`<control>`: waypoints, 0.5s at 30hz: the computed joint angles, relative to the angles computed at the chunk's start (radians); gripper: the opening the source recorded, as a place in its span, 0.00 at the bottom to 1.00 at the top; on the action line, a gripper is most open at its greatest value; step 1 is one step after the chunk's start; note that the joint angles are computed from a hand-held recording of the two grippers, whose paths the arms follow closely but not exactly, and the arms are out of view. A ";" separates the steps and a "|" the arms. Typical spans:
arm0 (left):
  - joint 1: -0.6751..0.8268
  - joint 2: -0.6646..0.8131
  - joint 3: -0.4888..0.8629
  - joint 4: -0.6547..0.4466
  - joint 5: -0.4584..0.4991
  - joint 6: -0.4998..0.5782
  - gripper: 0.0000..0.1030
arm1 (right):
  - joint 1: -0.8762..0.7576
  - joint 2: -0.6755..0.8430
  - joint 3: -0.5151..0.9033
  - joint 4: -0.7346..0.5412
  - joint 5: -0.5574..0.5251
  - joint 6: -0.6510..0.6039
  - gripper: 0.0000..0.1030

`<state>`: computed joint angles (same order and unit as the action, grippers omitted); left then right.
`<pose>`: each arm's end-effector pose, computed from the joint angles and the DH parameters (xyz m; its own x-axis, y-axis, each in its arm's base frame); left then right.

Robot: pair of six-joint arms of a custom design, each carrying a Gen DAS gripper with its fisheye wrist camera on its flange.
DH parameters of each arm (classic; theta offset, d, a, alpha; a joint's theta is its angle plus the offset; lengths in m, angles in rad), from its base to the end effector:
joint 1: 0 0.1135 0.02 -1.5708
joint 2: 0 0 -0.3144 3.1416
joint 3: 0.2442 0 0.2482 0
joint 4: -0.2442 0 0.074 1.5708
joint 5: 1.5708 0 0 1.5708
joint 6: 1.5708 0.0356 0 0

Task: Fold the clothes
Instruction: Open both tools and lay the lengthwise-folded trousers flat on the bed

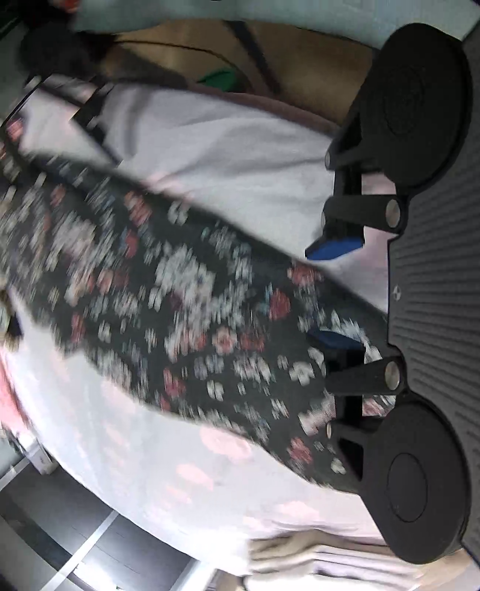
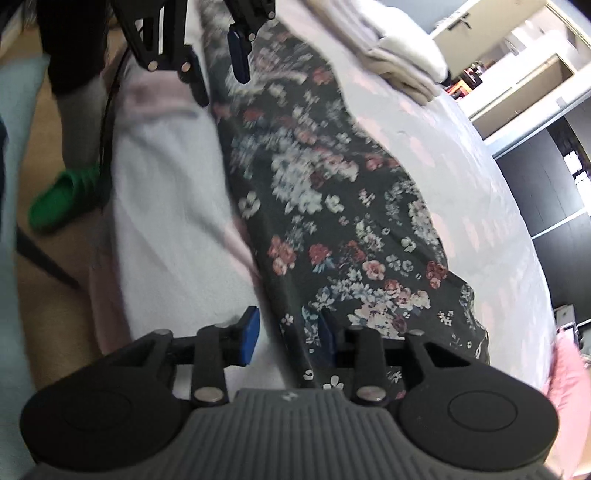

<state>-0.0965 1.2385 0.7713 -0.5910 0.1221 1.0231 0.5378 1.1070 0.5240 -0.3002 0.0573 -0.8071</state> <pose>0.2117 -0.0249 0.2605 -0.3193 0.8822 -0.3460 0.8213 0.4397 0.3634 0.1582 0.0920 0.2275 -0.1122 -0.9065 -0.4070 -0.8115 0.3200 -0.4890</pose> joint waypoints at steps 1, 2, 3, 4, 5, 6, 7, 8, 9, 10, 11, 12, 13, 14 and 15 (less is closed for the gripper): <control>0.042 0.012 0.034 -0.024 0.016 0.004 0.40 | -0.005 -0.007 0.009 -0.008 -0.009 0.011 0.37; 0.083 0.026 0.068 -0.048 0.031 0.008 0.41 | -0.011 -0.007 0.016 -0.007 -0.014 0.020 0.37; 0.122 0.041 0.104 -0.072 0.045 0.009 0.41 | -0.016 -0.005 0.023 -0.006 -0.017 0.031 0.37; 0.159 0.058 0.141 -0.096 0.057 0.009 0.41 | -0.020 -0.003 0.027 -0.001 -0.014 0.043 0.38; 0.194 0.076 0.179 -0.119 0.069 0.007 0.42 | -0.022 0.003 0.032 0.006 -0.007 0.054 0.38; 0.241 0.096 0.213 -0.128 0.074 0.004 0.42 | -0.026 0.011 0.037 0.011 -0.002 0.065 0.38; 0.288 0.123 0.247 -0.129 0.075 -0.002 0.42 | -0.030 0.021 0.042 0.012 0.001 0.074 0.38; 0.330 0.151 0.282 -0.130 0.074 -0.011 0.42 | -0.035 0.031 0.047 0.013 0.004 0.084 0.38; 0.370 0.176 0.310 -0.122 0.068 -0.019 0.42 | -0.039 0.041 0.052 0.014 0.006 0.093 0.38; 0.407 0.202 0.339 -0.112 0.060 -0.029 0.42 | -0.043 0.050 0.057 0.014 0.009 0.103 0.38; 0.439 0.228 0.364 -0.097 0.051 -0.039 0.42 | -0.047 0.060 0.063 0.015 0.012 0.113 0.38; 0.469 0.260 0.391 -0.079 0.039 -0.045 0.42 | -0.050 0.067 0.066 0.016 0.017 0.119 0.38; 0.498 0.286 0.415 -0.059 0.019 -0.064 0.42 | -0.050 0.070 0.066 0.018 0.022 0.121 0.39; 0.522 0.311 0.434 -0.036 0.001 -0.092 0.42 | -0.051 0.074 0.068 0.019 0.025 0.124 0.39; 0.548 0.340 0.460 -0.025 -0.004 -0.118 0.42 | -0.053 0.079 0.071 0.017 0.024 0.126 0.39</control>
